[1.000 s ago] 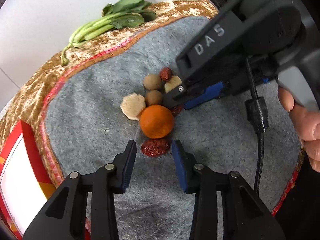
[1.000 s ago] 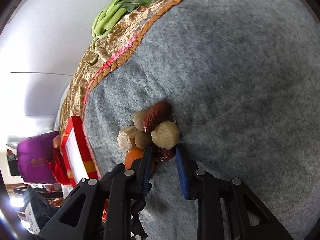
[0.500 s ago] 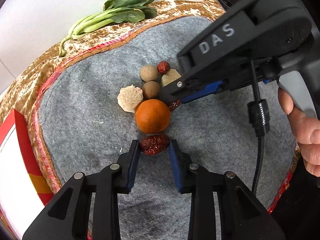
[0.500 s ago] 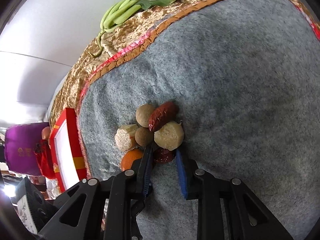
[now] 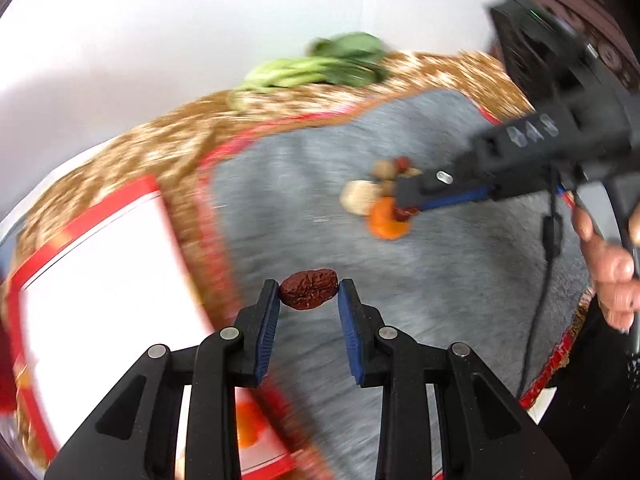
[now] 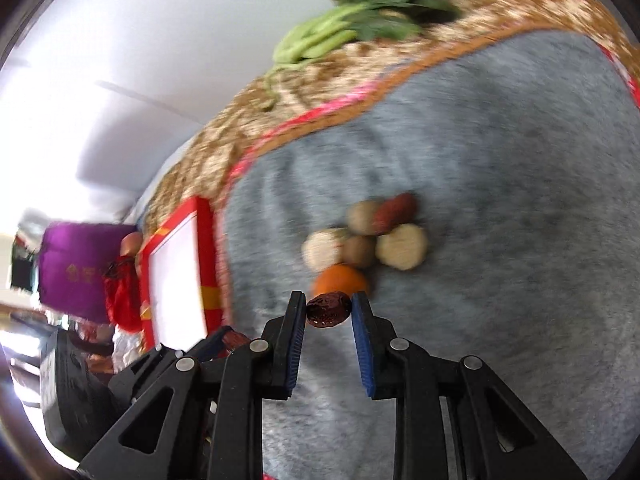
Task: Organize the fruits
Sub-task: 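Carry both red dates to the white tray and open both tools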
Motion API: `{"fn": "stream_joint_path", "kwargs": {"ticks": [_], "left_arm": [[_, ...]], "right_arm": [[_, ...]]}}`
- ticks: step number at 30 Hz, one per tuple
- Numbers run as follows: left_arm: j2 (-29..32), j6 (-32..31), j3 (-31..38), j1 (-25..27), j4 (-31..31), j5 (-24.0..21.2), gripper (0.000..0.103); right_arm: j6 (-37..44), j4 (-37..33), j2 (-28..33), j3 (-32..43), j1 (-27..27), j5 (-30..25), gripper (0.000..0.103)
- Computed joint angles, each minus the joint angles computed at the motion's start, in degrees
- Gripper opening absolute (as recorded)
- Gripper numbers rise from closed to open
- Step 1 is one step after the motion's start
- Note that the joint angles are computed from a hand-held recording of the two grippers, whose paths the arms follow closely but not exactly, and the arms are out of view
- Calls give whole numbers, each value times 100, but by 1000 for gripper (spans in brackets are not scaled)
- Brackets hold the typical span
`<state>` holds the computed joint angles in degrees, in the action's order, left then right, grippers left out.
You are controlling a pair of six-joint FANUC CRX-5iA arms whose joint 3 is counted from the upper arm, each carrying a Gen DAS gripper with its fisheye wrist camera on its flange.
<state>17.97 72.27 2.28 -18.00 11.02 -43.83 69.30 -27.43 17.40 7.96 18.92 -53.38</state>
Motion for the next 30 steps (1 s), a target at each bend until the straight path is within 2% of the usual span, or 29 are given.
{"fn": "stream_joint_path", "kwargs": {"ticks": [5,13,17,30], "left_arm": [[-410,992,-174,382,-686,-41,28],[-777,2222,-429,794,-1509,-203,28],[-727,2307,-423,829,-1708,-423,28],[-527,2159,-220,568,-2008,-836,28]], "right_arm": [[833,-526,52,167,247,60,24],[1713,-685,70,162,948,425,24],[1964,-683,135,142,1180,519,24],[2010,-214,237,-62,1634,857,26]]}}
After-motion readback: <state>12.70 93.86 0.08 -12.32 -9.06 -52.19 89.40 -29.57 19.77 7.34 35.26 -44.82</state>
